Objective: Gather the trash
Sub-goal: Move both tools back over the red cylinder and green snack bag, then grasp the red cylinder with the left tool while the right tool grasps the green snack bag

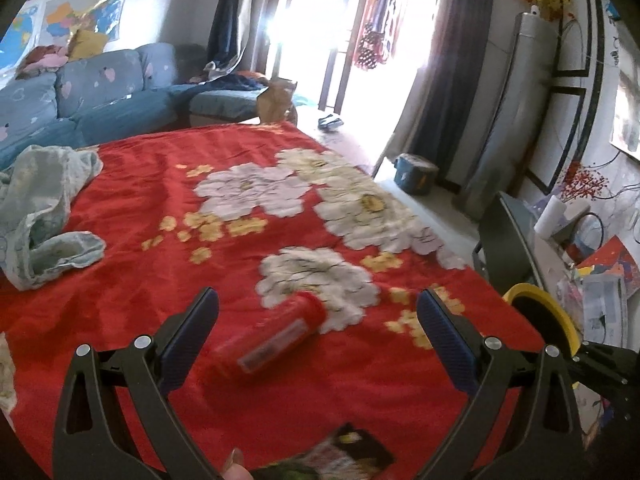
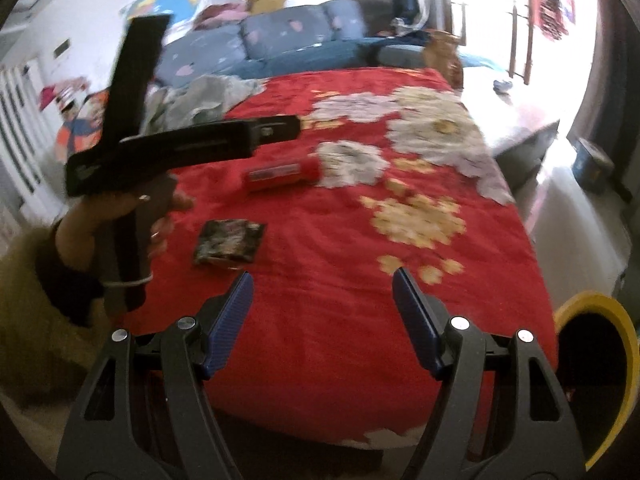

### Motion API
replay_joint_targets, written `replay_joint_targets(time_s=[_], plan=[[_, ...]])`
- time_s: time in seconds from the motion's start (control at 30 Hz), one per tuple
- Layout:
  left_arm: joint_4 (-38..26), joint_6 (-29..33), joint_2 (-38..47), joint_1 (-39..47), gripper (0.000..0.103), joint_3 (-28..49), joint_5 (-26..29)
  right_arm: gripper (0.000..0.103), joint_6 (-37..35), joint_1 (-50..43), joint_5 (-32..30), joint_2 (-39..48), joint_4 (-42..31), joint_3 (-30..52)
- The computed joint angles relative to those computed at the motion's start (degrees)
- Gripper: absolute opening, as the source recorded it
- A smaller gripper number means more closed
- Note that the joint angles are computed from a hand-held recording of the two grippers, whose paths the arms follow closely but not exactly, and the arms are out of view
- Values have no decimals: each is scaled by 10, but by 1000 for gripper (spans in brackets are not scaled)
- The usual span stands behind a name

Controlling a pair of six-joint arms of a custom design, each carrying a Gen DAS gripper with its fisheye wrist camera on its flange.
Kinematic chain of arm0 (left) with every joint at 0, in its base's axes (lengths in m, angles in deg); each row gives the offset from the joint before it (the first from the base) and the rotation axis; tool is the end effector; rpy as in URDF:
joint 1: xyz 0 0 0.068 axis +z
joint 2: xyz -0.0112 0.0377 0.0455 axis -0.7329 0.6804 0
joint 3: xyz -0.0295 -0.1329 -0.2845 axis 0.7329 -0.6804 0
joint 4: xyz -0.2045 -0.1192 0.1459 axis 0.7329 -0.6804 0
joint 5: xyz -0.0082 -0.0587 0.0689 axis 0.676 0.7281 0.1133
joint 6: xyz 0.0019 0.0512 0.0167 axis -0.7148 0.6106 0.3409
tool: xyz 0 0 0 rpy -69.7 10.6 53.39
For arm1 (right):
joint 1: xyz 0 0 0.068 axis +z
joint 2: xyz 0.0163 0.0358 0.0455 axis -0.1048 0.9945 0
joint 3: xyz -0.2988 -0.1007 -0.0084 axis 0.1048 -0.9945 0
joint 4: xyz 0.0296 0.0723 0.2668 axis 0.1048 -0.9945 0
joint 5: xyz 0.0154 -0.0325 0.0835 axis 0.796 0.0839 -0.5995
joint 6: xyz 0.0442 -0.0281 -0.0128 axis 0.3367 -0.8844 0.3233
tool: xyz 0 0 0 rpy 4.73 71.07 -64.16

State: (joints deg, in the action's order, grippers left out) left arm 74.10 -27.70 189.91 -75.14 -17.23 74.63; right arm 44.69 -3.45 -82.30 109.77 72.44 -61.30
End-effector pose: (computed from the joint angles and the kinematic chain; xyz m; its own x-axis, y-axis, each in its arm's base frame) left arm 0.3585 -0.1941 0.0753 -0.6051 0.1357 -0.7845 0.4323 0.8834 -0.1807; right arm 0.1962 0.0186 0.0595 -0.6918 -0.1044 -0.7145 -0.2913 0.9458 0.1438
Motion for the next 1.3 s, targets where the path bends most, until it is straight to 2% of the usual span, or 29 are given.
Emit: replay_joint_targets(time_s=[0.1,0.3,0.43,0.5,0.57,0.63,0.8,0.9,1.03,1.1,1.17,1.2,1.27,1.3], plan=[[-24,9,8,24,96,13,16,64,-5,52,28,5,-6,13],[-78,13,31,76,95,46,83,64,-19,136,70,38,-23,56],[-96,16,50,96,95,64,132,64,13,139,53,60,-36,85],[-102,22,57,99,92,70,143,64,35,134,36,66,-43,97],[-111,32,67,100,84,80,152,64,49,132,29,75,-49,110],[-125,37,79,100,83,95,163,62,60,130,24,89,-68,132],[-146,43,98,101,80,116,192,49,89,114,-21,132,-111,179],[-158,49,107,96,79,125,192,40,100,112,-39,155,-101,188],[-164,57,113,86,78,129,184,18,103,109,-48,163,-85,183],[-168,56,113,83,75,131,180,11,103,103,-52,159,-79,176],[-172,55,114,80,68,133,174,5,103,95,-58,156,-73,170],[-175,58,113,77,65,132,168,5,103,88,-61,153,-70,164],[-177,61,111,73,49,131,160,5,98,76,-63,144,-67,151],[-179,61,111,71,48,131,157,5,95,68,-63,140,-65,144]])
